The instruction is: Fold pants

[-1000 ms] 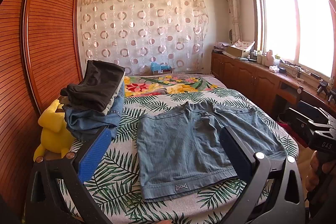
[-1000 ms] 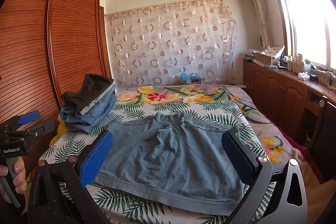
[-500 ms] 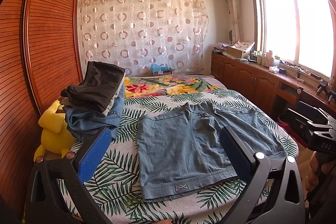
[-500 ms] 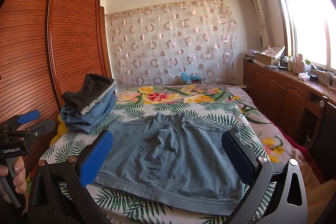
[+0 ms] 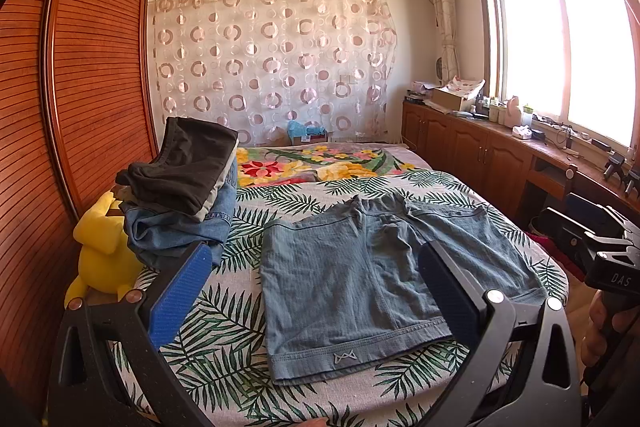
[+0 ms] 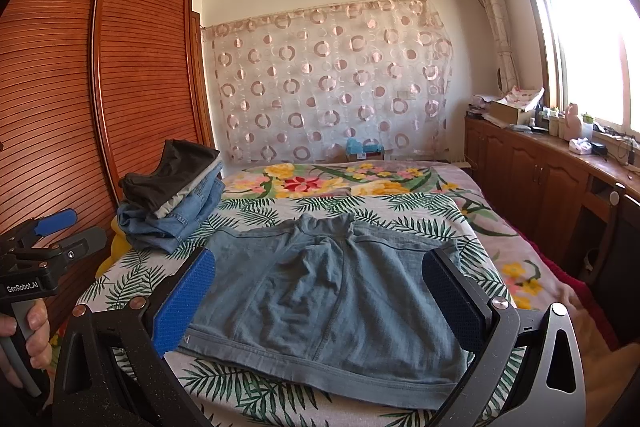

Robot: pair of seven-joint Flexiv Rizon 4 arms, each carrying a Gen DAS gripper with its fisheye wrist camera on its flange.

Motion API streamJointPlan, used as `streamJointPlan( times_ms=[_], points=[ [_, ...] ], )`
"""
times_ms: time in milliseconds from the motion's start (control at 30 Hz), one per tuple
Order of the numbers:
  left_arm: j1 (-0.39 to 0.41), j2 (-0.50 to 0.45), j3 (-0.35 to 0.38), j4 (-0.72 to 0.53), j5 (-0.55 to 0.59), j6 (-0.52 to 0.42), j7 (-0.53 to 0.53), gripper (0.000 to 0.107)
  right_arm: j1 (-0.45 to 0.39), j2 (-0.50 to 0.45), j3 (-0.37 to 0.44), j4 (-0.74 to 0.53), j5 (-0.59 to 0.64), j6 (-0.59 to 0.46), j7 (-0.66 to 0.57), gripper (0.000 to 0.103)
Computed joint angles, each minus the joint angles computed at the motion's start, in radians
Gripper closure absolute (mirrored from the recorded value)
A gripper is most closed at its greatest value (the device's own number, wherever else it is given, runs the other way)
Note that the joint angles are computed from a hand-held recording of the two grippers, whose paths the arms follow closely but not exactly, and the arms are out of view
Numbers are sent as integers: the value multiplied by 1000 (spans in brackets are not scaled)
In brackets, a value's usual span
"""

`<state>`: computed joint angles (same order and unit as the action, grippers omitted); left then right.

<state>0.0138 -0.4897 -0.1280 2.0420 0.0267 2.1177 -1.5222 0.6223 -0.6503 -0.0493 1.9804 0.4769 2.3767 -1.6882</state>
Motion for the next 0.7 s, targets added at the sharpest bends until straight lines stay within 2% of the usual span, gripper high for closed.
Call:
streamJointPlan(
  times_ms=[700],
  points=[
    [-6,0,5,1,-3,4,1,4,-2,0,3,3,-5,3,-1,0]
  ],
)
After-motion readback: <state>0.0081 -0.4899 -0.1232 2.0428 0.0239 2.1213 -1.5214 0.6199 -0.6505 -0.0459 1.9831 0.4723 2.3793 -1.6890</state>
